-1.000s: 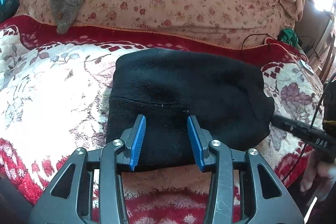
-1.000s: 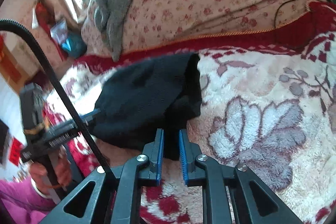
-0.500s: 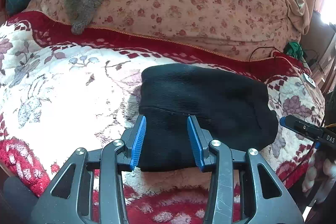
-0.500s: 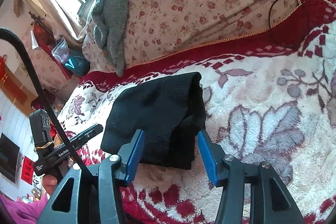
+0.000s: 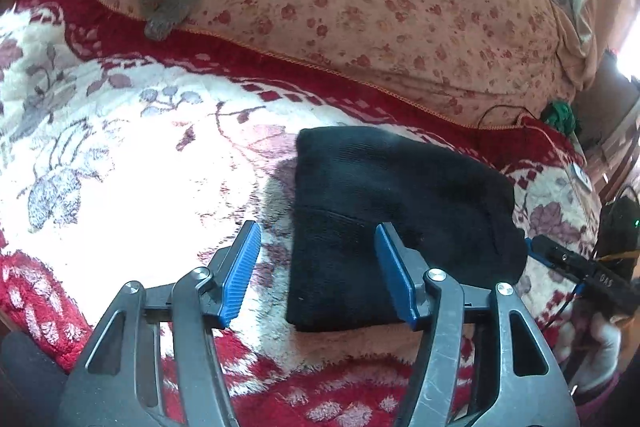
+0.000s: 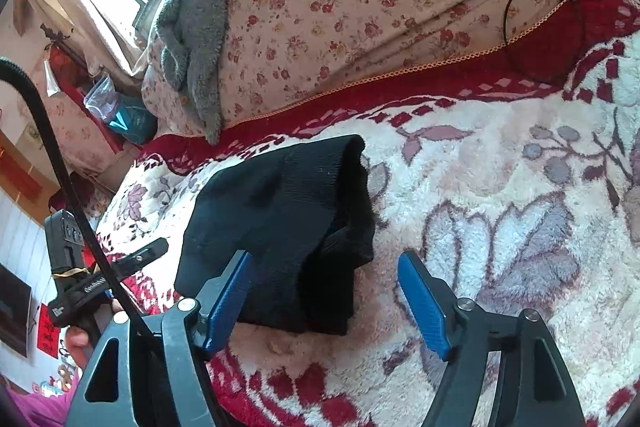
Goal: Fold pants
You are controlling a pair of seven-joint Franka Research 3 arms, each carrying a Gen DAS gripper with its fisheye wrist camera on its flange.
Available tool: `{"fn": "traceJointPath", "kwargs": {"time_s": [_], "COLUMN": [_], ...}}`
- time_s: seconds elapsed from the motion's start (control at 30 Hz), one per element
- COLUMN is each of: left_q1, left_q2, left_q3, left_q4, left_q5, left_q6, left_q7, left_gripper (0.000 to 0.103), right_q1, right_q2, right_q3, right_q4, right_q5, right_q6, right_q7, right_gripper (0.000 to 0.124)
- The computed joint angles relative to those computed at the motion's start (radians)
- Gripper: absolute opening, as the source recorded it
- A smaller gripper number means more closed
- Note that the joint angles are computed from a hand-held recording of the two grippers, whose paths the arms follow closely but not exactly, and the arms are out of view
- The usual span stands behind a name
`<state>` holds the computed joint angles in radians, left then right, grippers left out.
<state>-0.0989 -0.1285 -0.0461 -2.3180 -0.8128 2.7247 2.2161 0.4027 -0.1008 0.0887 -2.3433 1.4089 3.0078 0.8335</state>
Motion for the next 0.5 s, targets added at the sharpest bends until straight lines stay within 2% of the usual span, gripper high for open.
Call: {"fn": "traceJointPath", "kwargs": {"time_s": [0.1,0.23,0.37,0.5], "left_q1": [0.010,0.026,0.046,0.062], "left_q2": [0.015,0.046,0.077,0.117], "left_q3": [0.001,0.004,-0.016,-0.037], "left_q4": [0.016,0.057,0.085,0.121], "left_q5": [0.014,-0.029,-0.046,-0.076], "left_q6": [-0.017,-0.090,-0.115,-0.156], "left_q7": [-0.019,0.021,0.047,0.086], "left_gripper": [0.060,0.060,0.060,0.060], "right_q1": [-0.009,-0.032,-0.056,-0.079], "right_q2": [0.024,0.061,0.096,0.138], "right_q3": [-0.008,-0.014,-0.008,-0.004], "right_q4": [0.024,0.063,0.089,0.126], "right_q5": [0.027,0.115,0.135,0.176], "right_q6": [-0.022,-0.088,-0.136,-0.217], "right_q7": [-0.022,-0.097,-0.103,-0.144], "right_gripper": [0.073,0.077,0.079,0.079]}}
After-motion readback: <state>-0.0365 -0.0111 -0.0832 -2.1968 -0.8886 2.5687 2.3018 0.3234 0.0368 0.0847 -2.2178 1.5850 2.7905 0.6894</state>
